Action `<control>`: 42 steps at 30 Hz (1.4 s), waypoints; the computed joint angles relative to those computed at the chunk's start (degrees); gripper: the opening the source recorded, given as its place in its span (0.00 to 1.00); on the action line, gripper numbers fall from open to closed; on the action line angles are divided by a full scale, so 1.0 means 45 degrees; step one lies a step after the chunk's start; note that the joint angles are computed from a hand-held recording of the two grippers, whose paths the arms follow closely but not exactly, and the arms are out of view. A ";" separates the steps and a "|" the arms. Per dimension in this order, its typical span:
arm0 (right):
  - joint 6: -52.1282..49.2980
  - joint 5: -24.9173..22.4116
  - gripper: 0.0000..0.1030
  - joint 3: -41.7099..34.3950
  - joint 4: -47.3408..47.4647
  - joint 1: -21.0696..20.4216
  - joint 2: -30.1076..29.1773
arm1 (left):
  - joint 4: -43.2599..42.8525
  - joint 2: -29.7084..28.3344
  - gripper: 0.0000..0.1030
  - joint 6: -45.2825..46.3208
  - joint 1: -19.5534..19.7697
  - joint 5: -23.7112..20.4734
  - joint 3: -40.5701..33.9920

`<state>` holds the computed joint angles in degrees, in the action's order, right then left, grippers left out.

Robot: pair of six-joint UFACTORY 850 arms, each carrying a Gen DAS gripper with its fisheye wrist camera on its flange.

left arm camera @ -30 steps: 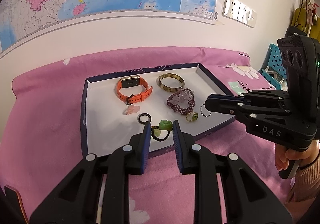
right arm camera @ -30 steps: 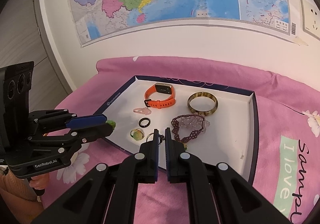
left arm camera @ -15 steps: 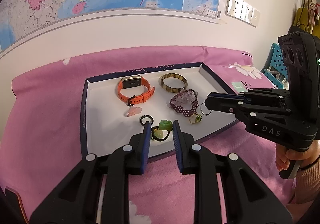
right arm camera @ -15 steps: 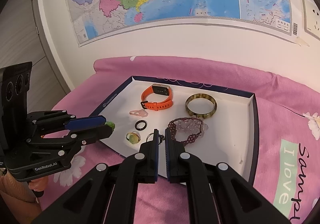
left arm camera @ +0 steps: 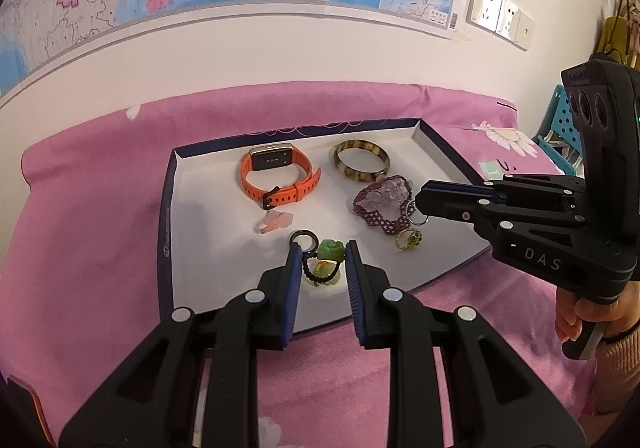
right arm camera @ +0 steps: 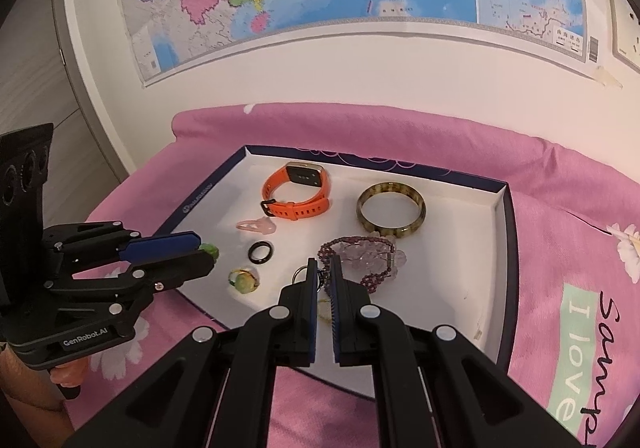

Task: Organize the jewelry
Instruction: 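Carry the green ring in the left gripper into the box while the right carries the silver ring there, then open both grippers to drop the green and silver rings into the box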

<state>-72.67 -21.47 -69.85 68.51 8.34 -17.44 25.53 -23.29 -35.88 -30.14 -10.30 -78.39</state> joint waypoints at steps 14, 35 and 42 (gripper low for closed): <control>0.1381 0.0076 0.04 -0.0553 -0.1390 0.0057 -0.0584 | -0.1570 -0.0426 0.22 0.1329 0.0151 -0.0129 -0.0406; 0.2798 0.0234 0.05 -0.0931 -0.2661 0.0136 -0.1051 | -0.3023 -0.0936 0.22 0.2517 0.0245 -0.0567 -0.0892; 0.3027 0.0306 0.05 -0.0953 -0.2850 0.0140 -0.1106 | -0.2930 -0.0992 0.22 0.2429 0.0204 -0.0589 -0.0911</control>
